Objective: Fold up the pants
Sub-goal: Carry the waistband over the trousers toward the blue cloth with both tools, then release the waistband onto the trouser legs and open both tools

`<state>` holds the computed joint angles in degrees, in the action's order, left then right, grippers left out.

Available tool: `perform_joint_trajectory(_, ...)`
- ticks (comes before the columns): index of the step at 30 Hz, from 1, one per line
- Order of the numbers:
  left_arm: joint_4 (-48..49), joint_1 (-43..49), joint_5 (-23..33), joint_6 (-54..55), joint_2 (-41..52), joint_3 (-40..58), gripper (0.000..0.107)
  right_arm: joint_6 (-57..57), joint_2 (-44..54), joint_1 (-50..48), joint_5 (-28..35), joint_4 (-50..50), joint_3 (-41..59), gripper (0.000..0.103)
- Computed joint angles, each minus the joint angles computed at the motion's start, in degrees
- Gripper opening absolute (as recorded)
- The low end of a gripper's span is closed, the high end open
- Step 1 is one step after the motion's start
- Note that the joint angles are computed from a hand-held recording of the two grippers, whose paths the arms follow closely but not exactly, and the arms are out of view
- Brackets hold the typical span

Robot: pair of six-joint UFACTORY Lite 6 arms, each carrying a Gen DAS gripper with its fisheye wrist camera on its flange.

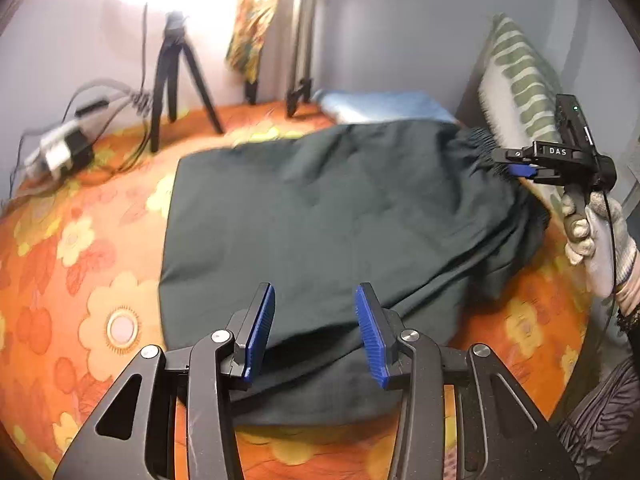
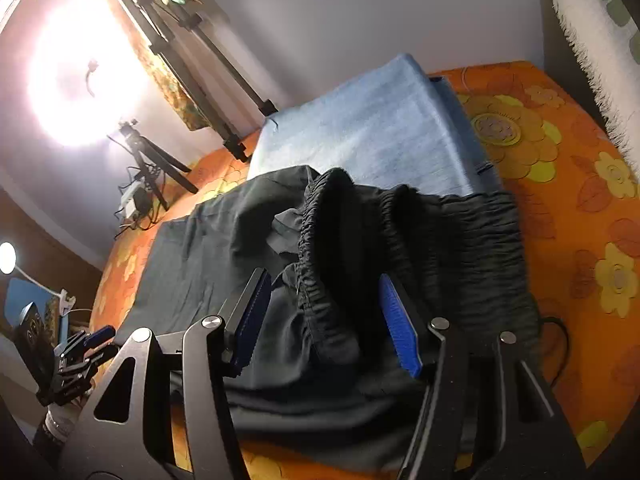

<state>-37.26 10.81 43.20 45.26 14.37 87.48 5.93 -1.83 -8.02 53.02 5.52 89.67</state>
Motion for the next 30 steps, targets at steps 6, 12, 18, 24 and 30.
perform_joint_trajectory(6, 1.4, 2.4, 1.0, -2.3, 3.3, 1.7, 0.04, 8.3, 2.5, 5.0, 2.2, -10.0, 1.1, 0.009)
perform_joint_trajectory(12, -1.0, 2.6, 1.4, -0.1, 1.2, 0.7, 0.04, 8.3, -3.3, 4.8, 6.7, -12.9, 1.0, 0.007)
perform_joint_trajectory(18, 0.0, 1.4, 2.3, 0.1, 2.0, 0.3, 0.04, 6.8, -5.2, -2.3, 8.4, -11.7, -1.5, 0.008)
perform_joint_trajectory(24, 4.2, -1.4, 1.3, 0.4, 1.9, -3.0, 0.04, 20.6, -6.1, 10.9, 11.9, -33.6, 0.5, 0.043)
perform_joint_trajectory(30, 3.4, -0.5, 2.0, 0.6, 1.3, -2.7, 0.04, 23.2, -5.0, 27.9, 12.4, -39.4, -2.1, 0.043)
